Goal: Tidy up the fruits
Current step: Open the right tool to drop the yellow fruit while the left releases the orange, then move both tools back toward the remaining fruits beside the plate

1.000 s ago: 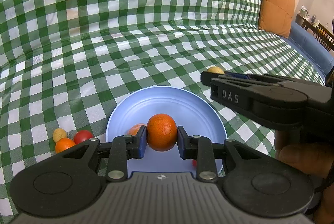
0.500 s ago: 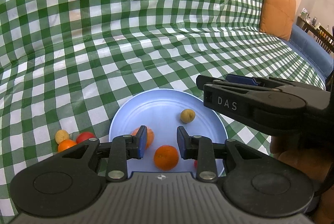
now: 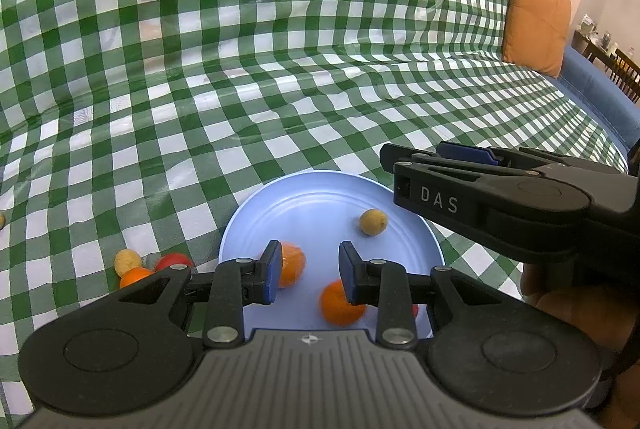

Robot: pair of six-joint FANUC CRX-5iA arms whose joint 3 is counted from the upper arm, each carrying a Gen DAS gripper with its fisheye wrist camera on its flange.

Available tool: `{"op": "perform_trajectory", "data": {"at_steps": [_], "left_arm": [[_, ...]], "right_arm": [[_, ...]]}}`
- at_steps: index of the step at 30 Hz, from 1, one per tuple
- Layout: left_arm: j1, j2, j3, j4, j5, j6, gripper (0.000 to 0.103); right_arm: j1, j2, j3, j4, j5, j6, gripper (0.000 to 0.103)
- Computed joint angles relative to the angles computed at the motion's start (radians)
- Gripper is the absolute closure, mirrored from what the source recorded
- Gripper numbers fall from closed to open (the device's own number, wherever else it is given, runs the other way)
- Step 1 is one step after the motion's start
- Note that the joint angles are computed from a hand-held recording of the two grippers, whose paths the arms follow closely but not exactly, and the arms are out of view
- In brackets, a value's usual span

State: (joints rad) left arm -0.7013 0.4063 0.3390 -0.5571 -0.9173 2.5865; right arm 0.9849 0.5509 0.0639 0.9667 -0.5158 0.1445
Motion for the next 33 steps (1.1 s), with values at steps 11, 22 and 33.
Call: {"op": "perform_trajectory", "data": {"at_steps": [11, 22, 33], "left_arm": [[0.004, -0.020, -0.017, -0.026, -0.020, 0.033, 0.069], [0.038, -0.098, -0.094, -0.080, -0.056, 0.136, 0.069], [0.163, -0.248, -0.270, -0.079, -0.074, 0.370, 0.070]], "right_arm": [[0.005, 0.002, 0.006, -0.001, 0.015, 0.011, 0.054], [0.019, 0.011, 0.012, 0.031, 0.024, -0.023, 0.054], [0.047, 0.034, 0.053, -0.014, 0.051, 0.016, 0.054]]}}
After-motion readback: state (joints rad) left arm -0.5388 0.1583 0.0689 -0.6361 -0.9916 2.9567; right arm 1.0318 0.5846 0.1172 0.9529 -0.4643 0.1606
